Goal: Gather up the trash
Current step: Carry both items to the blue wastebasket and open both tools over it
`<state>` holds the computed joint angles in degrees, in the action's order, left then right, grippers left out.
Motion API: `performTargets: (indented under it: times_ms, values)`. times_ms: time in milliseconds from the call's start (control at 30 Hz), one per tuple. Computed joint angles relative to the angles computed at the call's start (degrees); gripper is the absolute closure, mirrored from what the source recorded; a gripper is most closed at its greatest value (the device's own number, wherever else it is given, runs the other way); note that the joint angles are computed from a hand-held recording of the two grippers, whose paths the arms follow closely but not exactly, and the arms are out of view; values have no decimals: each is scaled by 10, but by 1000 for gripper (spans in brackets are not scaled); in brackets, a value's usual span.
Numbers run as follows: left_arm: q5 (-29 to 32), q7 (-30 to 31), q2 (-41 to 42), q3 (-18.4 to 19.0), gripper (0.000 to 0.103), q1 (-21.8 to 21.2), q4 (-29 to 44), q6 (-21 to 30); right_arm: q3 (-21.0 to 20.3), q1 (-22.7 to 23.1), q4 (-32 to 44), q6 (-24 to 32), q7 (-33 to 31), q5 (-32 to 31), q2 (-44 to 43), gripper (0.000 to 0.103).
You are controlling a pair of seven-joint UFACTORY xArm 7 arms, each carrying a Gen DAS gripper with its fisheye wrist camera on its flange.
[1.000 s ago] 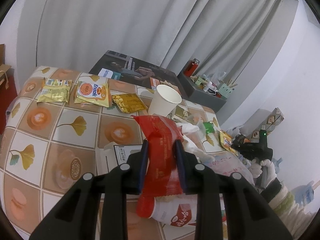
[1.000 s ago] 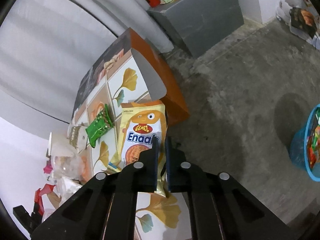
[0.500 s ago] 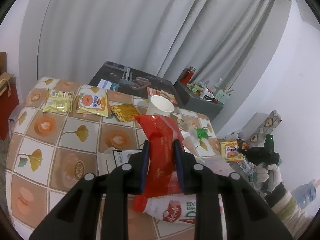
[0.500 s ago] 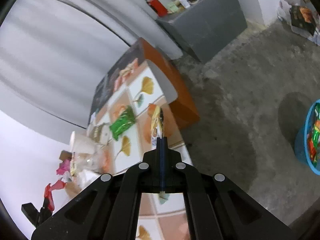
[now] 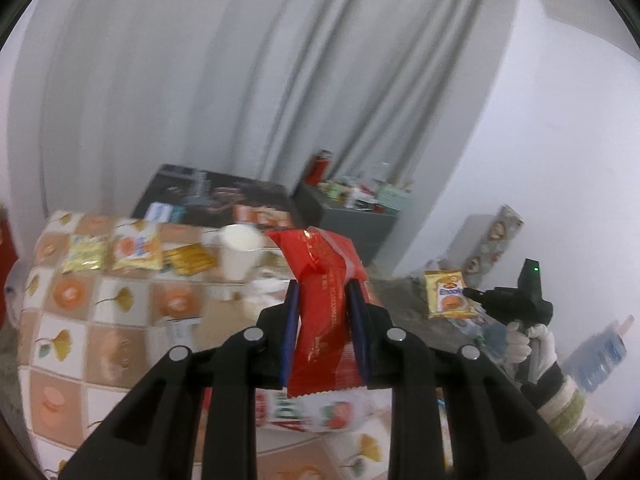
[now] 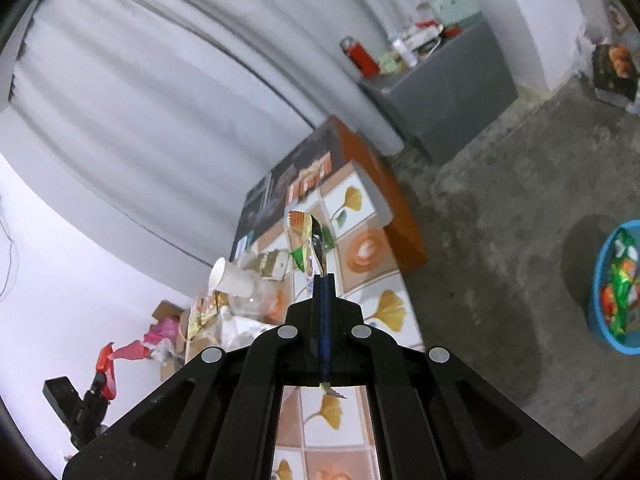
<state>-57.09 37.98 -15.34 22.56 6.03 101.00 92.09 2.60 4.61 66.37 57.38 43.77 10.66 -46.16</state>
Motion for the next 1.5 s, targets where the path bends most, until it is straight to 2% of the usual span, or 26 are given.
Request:
performTargets:
  times_ms: [167,233,500,600,700,833,933,1033,1167,1200,1233,1267,1333,1367,1433,1500]
  values:
    - [-4,-15,-34,-37,80,-44,-5,17,-15,-41,-21,61,27,-28,-94,103]
    - [2,-25,-44,-57,80,-72,-8,20,-27,-65,-28,105,36,-47,-140,103]
    - [66,-81,-56,-188,80,-182,-23,-9,-88,-159,-75,257,43,-122,-285,103]
    - [102,-124,-29,-258,80,-229,-18,-31,-107,-187,-105,295,42,-146,-327,103]
    - [146,-162,1,-312,80,-268,-14,-56,-132,-210,-137,324,34,-170,-364,103]
    - [230,-242,78,-397,80,-335,14,-95,-167,-233,-192,330,29,-190,-398,103]
    - [298,-297,148,-432,80,-389,44,-117,-202,-250,-236,318,24,-203,-410,103]
    - [364,-344,221,-445,80,-446,76,-139,-237,-271,-277,295,14,-215,-410,103]
    - [431,-388,318,-439,80,-515,143,-153,-282,-304,-313,258,-5,-219,-393,103]
    - [434,-390,324,-435,79,-522,143,-155,-294,-317,-321,246,-7,-220,-387,100]
    - [444,-396,348,-432,76,-536,161,-160,-302,-329,-329,233,-10,-221,-381,99]
    - [448,-396,366,-429,70,-544,177,-159,-310,-339,-338,213,-13,-223,-373,96]
    - [475,-414,395,-415,45,-567,203,-162,-323,-356,-352,183,-21,-226,-347,77]
    - [485,-424,402,-408,43,-575,205,-174,-329,-367,-361,168,-23,-226,-335,64]
    - [469,-429,401,-408,42,-570,189,-200,-328,-382,-368,159,-33,-216,-320,62]
    - [453,-436,400,-410,40,-563,185,-201,-327,-392,-371,159,-49,-205,-306,61]
